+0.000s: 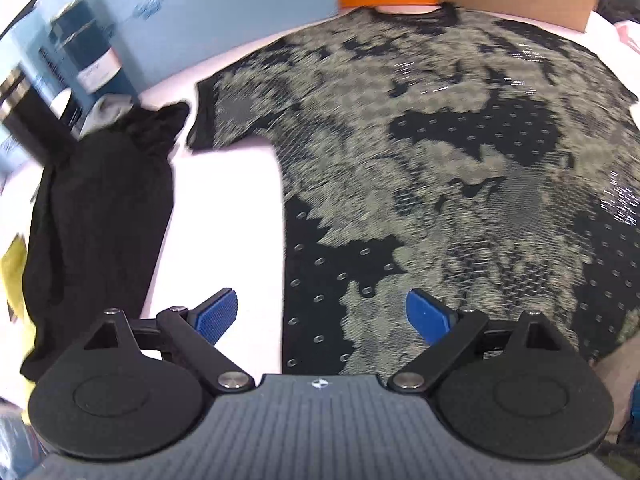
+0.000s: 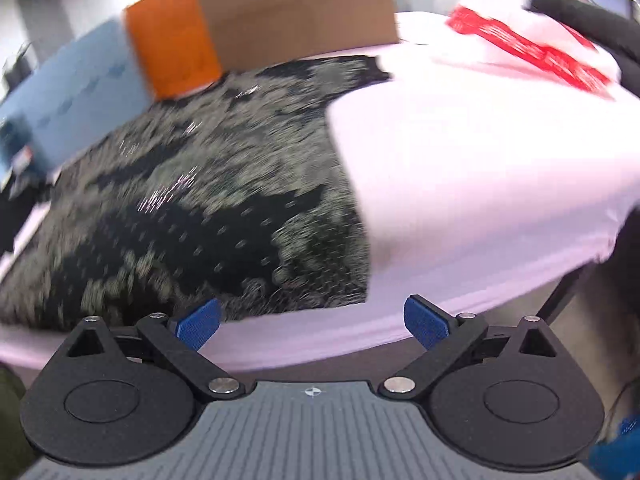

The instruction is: Fold clothes

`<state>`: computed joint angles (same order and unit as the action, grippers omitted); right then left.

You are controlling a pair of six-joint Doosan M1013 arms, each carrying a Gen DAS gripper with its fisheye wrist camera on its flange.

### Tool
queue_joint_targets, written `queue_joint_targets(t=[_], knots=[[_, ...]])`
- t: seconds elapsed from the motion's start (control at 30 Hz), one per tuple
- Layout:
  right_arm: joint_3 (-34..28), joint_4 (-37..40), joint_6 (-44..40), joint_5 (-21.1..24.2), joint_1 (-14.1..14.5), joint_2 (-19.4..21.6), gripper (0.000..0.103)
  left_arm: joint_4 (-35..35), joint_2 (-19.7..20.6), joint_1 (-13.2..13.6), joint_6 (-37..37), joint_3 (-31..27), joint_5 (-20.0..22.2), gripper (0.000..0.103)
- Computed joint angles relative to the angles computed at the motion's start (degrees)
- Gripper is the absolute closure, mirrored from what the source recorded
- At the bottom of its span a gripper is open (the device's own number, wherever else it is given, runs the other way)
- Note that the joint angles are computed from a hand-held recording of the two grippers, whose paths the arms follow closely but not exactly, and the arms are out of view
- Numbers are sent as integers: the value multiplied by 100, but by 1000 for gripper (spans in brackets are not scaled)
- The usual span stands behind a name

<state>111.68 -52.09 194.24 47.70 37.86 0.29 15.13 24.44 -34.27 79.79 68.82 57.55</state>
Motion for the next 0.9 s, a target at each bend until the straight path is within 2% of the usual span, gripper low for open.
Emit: queue_joint_targets(t=[0.07,0.13,0.2,0.23,0.27,0.3,0.33,0.37,0.43,0.53,0.6,0.63,0.67,0.73,0.8,0.87,0.9], knots=[[157,-236,546,-280,-118,-83,8,31,-17,-50,169,58,-164,12],[303,-422,896,-648,-276,-152,12,77,60,-111,186,-17,-84,12],[427,-445,1067,-1095,-470,-217,34,83,176,-175,73,-152,91,12],[475,-283,983,-1380,-595,-252,62,51,234,-202,31,-234,178,12],[522,-93,869,-1666,-723,-284,65,33,285,-231,9,-314,246,12],[533,129,630,-1793,-795,-317,67,34,318,-265,26,-374,260,12],[531,366,342,-1857,-846,-352,72,35,340,-299,78,-416,234,12],[514,640,-39,-1859,-884,-380,80,22,365,-331,161,-467,210,12],[465,994,-564,-1676,-906,-413,83,-54,423,-395,402,-586,162,12],[472,1160,-717,-1583,-941,-470,83,-276,531,-499,870,-797,106,12],[430,1468,-1110,-1547,-980,-523,83,-453,585,-571,1233,-899,41,12],[369,1676,-1391,-1420,-993,-547,78,-525,590,-604,1400,-907,-15,12],[304,1763,-1555,-1228,-994,-592,63,-599,597,-636,1569,-918,-69,12],[185,1793,-1755,-883,-1017,-706,47,-672,601,-701,1773,-914,-161,12],[128,1953,-2098,-917,-1244,-873,43,-673,601,-777,1755,-919,-229,12],[143,2493,-2754,-1311,-1715,-1040,26,-560,577,-867,1491,-894,-328,12],[159,2940,-3251,-1588,-2013,-1089,24,-428,564,-918,1246,-880,-380,12]])
